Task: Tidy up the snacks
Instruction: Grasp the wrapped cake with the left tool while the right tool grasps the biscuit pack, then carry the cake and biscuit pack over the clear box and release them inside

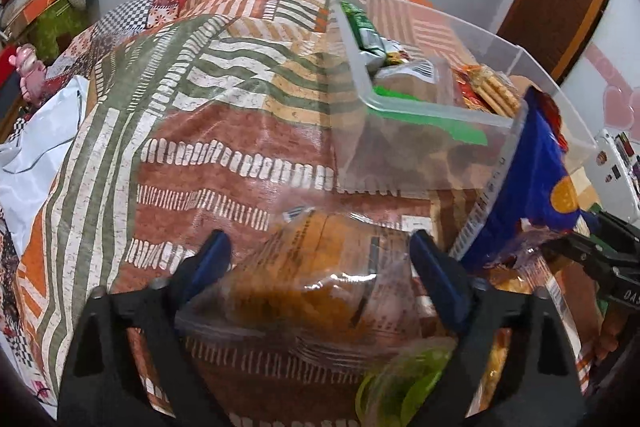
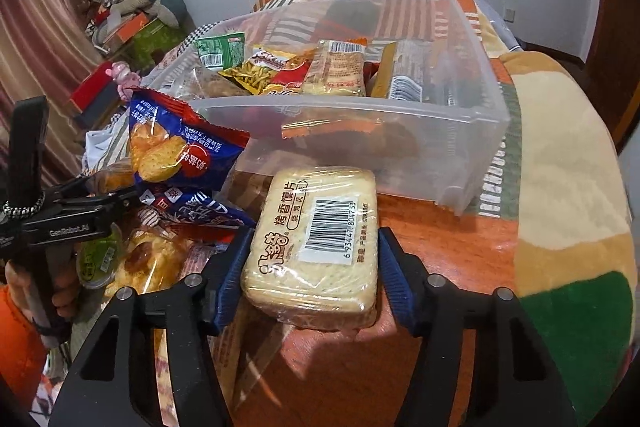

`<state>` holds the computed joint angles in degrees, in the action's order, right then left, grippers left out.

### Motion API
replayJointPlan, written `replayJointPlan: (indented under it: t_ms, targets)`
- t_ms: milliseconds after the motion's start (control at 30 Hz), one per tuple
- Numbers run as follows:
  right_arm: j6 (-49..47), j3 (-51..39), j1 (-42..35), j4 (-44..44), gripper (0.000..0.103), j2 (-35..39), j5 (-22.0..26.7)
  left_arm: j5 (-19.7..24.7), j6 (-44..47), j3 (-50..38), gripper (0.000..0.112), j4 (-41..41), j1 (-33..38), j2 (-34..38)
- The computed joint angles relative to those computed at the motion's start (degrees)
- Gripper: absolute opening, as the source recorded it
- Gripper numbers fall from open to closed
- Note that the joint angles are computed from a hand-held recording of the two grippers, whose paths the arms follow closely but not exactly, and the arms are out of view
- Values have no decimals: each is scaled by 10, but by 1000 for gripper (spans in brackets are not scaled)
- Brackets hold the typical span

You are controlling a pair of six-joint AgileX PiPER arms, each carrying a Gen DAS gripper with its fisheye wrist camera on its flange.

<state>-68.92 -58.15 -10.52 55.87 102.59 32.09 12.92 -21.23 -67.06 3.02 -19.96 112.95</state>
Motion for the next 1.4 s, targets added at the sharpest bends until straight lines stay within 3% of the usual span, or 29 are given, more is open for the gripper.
replayJointPlan:
  t_ms: [100, 233, 300, 367, 467, 767, 1067, 1400]
  targets:
    - [-13, 10, -9, 4, 54, -11, -2, -9, 25, 11, 75, -22, 0, -7]
    - [-32, 23, -26, 11, 53, -22, 1, -16, -74, 36, 69, 79, -9, -29]
    - [-35, 26, -33, 11, 53, -26, 5, -8, -86, 39, 66, 87, -8, -38]
    - [-40, 30, -44, 11, 53, -31, 15, -4, -92, 44, 65, 89, -5, -46]
    - [-39, 34, -53, 10, 53, -41, 21, 6, -186, 54, 65, 186, -11, -66]
    - [-55, 42, -93, 43, 53, -81, 69, 22, -282, 72, 65, 277, -35, -143]
    - [-83, 31, -106, 97, 53, -112, 93, 45, -239, 18, 65, 243, -58, -173]
    - [-91, -14, -97, 146, 53, -104, 82, 86, -191, -102, 65, 216, -76, -122]
